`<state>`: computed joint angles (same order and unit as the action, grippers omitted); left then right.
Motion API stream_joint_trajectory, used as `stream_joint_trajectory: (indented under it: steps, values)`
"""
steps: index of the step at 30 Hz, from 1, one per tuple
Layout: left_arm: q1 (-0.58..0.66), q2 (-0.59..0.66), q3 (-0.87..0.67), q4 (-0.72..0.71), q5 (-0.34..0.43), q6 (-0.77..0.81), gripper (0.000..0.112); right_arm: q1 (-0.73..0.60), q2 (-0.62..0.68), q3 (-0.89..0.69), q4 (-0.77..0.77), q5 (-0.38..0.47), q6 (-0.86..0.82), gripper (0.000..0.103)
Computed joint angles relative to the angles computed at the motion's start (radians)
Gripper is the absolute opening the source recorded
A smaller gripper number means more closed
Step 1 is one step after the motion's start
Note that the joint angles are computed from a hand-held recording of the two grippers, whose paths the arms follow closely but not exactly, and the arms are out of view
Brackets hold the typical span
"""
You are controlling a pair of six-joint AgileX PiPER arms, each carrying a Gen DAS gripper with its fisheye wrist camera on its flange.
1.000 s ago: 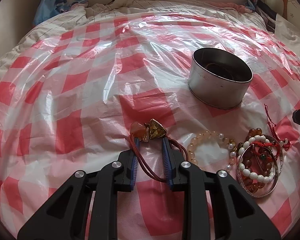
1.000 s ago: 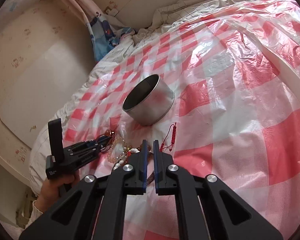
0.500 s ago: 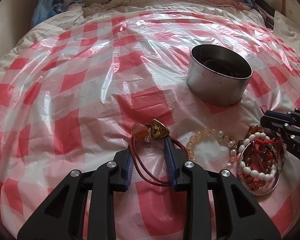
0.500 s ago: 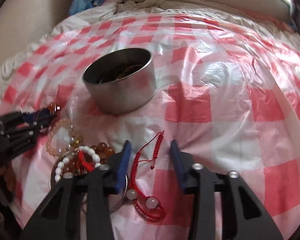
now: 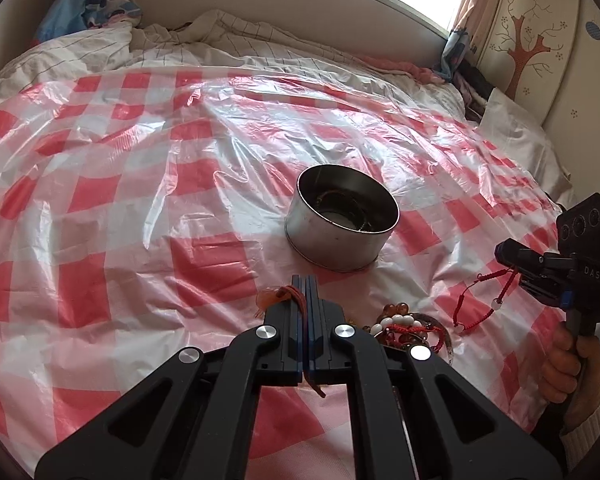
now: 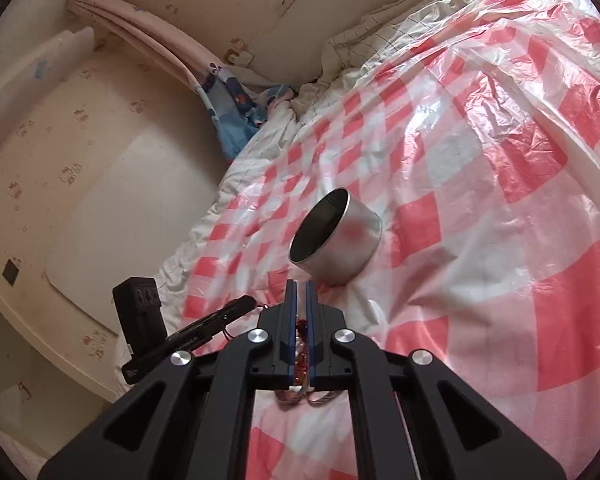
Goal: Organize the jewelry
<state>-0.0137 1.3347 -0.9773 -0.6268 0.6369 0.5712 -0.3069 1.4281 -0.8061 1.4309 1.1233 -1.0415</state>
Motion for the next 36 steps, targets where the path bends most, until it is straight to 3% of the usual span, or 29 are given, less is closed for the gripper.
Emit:
stream_joint_trajectory:
  steps: [12, 20, 22, 26, 32, 33, 34, 36]
  values:
    - [-0.063, 0.068, -0.245, 0.076, 0.1, -0.08, 0.002, 0.118, 0.072, -0.252, -0.007, -0.029, 0.12, 0.005]
    - [-0.157, 0.219, -0.442, 0.087, 0.087, -0.149, 0.002, 0.184, 0.146, -0.418, -0.001, -0.068, 0.17, 0.005]
    - [-0.19, 0.275, -0.481, 0.166, 0.083, -0.214, 0.002, 0.198, 0.173, -0.454, -0.009, -0.082, 0.182, 0.005]
    - [-0.247, 0.401, -0.565, 0.428, 0.166, -0.372, 0.005, 0.237, 0.231, -0.514, -0.04, -0.119, 0.211, 0.005]
    - [-0.187, 0.331, -0.439, 0.34, 0.119, -0.253, 0.027, 0.305, 0.313, -0.587, -0.12, -0.192, 0.25, 0.005]
    - [-0.196, 0.329, -0.439, 0.382, 0.115, -0.282, 0.037, 0.32, 0.327, -0.601, -0.149, -0.213, 0.267, 0.005]
    - [-0.206, 0.327, -0.44, 0.418, 0.11, -0.303, 0.048, 0.343, 0.341, -0.628, -0.216, -0.24, 0.31, 0.005]
    - [-0.209, 0.326, -0.436, 0.422, 0.1, -0.287, 0.049, 0.401, 0.389, -0.706, -0.416, -0.266, 0.438, 0.005]
